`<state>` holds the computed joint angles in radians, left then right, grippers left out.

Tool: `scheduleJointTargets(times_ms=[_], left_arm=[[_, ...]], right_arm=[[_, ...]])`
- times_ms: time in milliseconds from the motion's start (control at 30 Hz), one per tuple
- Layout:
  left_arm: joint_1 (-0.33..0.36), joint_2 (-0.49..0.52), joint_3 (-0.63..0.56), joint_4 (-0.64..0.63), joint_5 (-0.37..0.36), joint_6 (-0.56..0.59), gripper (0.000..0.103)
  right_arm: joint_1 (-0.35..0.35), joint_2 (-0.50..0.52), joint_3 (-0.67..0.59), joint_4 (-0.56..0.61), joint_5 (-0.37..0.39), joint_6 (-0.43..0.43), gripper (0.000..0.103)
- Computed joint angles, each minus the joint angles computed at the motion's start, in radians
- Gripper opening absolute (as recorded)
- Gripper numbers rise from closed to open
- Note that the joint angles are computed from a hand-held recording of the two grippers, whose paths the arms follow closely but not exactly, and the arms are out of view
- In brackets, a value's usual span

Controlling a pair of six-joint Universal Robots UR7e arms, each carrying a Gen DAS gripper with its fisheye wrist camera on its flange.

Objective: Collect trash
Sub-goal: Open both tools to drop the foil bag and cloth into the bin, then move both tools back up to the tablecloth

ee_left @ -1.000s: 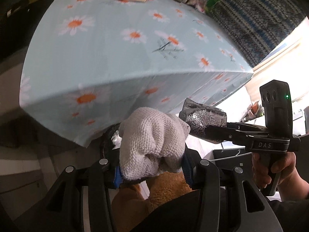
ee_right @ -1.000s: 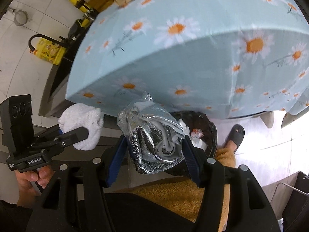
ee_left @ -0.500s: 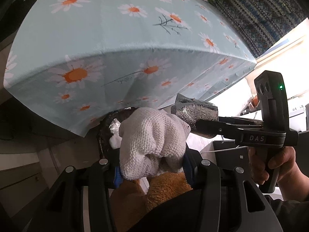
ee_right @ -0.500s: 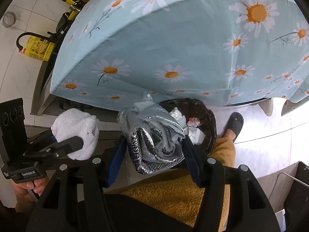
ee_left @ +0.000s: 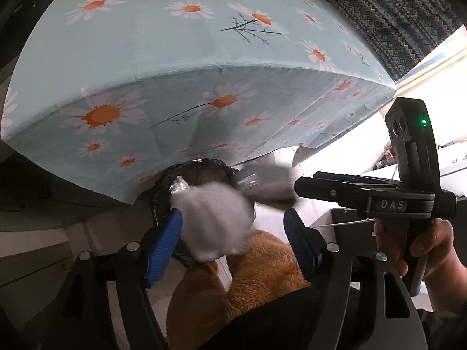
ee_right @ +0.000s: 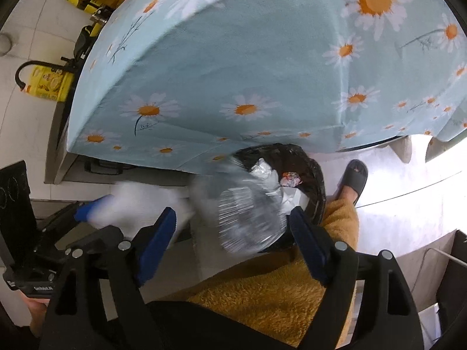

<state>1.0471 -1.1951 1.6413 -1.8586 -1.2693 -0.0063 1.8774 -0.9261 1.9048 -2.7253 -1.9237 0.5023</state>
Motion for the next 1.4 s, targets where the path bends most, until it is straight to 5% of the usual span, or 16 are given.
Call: scheduleJointTargets(times_ms=[533,1000,1333,1400], left_arm=[[-0.011,-0.013,-0.012,-0.027,0.054,-0.059,0.07],[-0.036,-0.046,-0.055,-0.113,0.015,-0.024,0.07],[-0.043,0.034,-0.169,-0.181,0.035,0.066,0.07],[-0.044,0.063,-0.203,-0.196,0.042,0.084,0.079]], right_arm=[[0.011,-0.015,-0.004,0.002,-0.005,-0.048,0.08],[0.144,0.0,-0.113,-0.002,-0.209,-0.272,0.08],[0.179,-0.001,-0.17,0.066,-0.291,-0.274,0.08],[0.178,-0.009,-0.171,0.06,-0.299,-0.276,0.08]])
